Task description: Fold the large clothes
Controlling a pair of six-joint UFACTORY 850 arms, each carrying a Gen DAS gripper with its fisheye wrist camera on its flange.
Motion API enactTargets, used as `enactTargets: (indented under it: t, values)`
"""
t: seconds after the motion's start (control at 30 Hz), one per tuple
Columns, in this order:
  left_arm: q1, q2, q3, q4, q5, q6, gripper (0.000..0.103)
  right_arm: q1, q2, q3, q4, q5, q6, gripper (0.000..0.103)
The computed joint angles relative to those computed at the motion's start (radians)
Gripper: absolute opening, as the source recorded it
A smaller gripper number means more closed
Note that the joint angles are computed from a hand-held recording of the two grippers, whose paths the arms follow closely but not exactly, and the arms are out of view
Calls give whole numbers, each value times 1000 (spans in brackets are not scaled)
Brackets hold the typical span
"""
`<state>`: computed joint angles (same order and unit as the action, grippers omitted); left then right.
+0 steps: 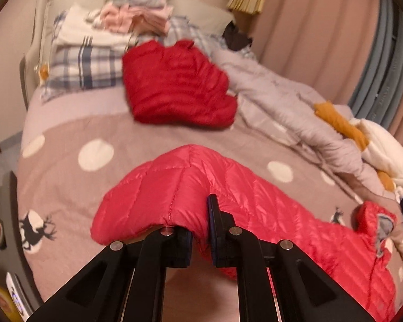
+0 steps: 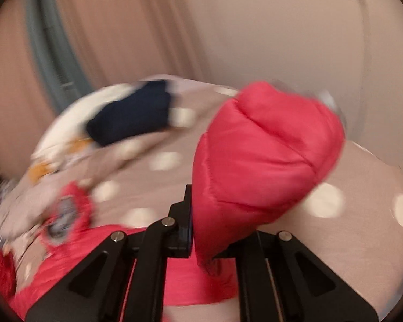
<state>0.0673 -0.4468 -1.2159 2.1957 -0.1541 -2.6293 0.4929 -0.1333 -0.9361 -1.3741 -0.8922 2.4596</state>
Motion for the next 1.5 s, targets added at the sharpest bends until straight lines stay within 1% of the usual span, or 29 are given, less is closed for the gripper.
enactTargets:
  t: [0.07,0.17,0.23,0.27,0.33,0.37,0.4,0.43,0.47,0.5,0.53,0.57,0.6,0.67,0.73,0.8,0.9,0.93,1.03,1.1,1.13,1.17,1.23,1.3,1.33,1.37,1.4,1.43,1.5]
  values:
    - [-23,5,-4,-76,-33,101,10,29,-54,-84,-85,60,-2,9]
    - [-43,25,15,-24,-66,70,10,63,-155,-223,-194,215,-26,9]
    - [-54,37,29,-17,-84,77,10,96,-243,-337,-202,286,-113,10]
    - [-59,38,31,-6,-93,74,10,115,-288,-393,-196,304,-163,13]
    - [-65,43,35,13,-100,79,10,146,-373,-496,-141,342,-284,14]
    - [-66,44,35,18,-95,83,10,155,-416,-548,-76,375,-375,19]
    - [-65,48,39,19,-96,87,10,159,-441,-577,-35,399,-429,27]
    - [-66,49,39,10,-100,98,10,166,-464,-597,-30,429,-448,31]
    - [-65,49,40,18,-103,93,10,170,-477,-612,-9,430,-478,38]
    - [-62,48,39,31,-96,79,10,172,-494,-629,17,421,-516,47]
    - [-62,48,38,26,-94,82,10,177,-498,-630,23,404,-531,53]
    - [-60,45,36,21,-93,86,10,182,-499,-628,16,386,-527,65]
    - [-61,44,36,11,-95,95,10,181,-494,-619,5,375,-517,70]
    - [-66,41,33,-22,-104,128,10,177,-467,-585,-24,352,-473,71]
    - [-73,42,34,-38,-115,145,10,160,-447,-568,-8,318,-460,72]
    - [-81,47,39,-35,-129,153,10,148,-431,-566,49,268,-496,72]
    - [-100,56,49,-23,-168,169,10,99,-414,-531,150,162,-547,72]
    - [-111,58,49,-32,-185,190,10,83,-419,-529,192,146,-581,72]
    - [-135,60,43,-47,-211,236,10,23,-461,-525,362,136,-711,71]
    - [-149,69,46,-4,-215,216,10,1,-504,-527,460,143,-774,71]
    - [-158,73,44,-11,-224,235,10,0,-518,-519,466,149,-775,71]
    - [-170,75,42,-33,-240,273,10,9,-529,-509,430,141,-753,71]
    - [-196,81,37,-38,-260,317,10,27,-533,-506,390,110,-744,71]
    - [-212,90,39,3,-260,298,10,27,-501,-479,389,129,-738,69]
    - [-224,94,39,30,-263,285,10,28,-452,-432,363,159,-676,70]
    - [-247,95,37,43,-282,299,10,26,-416,-393,323,176,-605,71]
    - [-263,95,35,54,-296,303,10,31,-370,-346,280,180,-522,72]
    - [-291,94,31,80,-310,304,10,40,-321,-298,250,169,-454,72]
    - [-333,96,28,163,-288,269,10,63,-236,-217,199,123,-352,75]
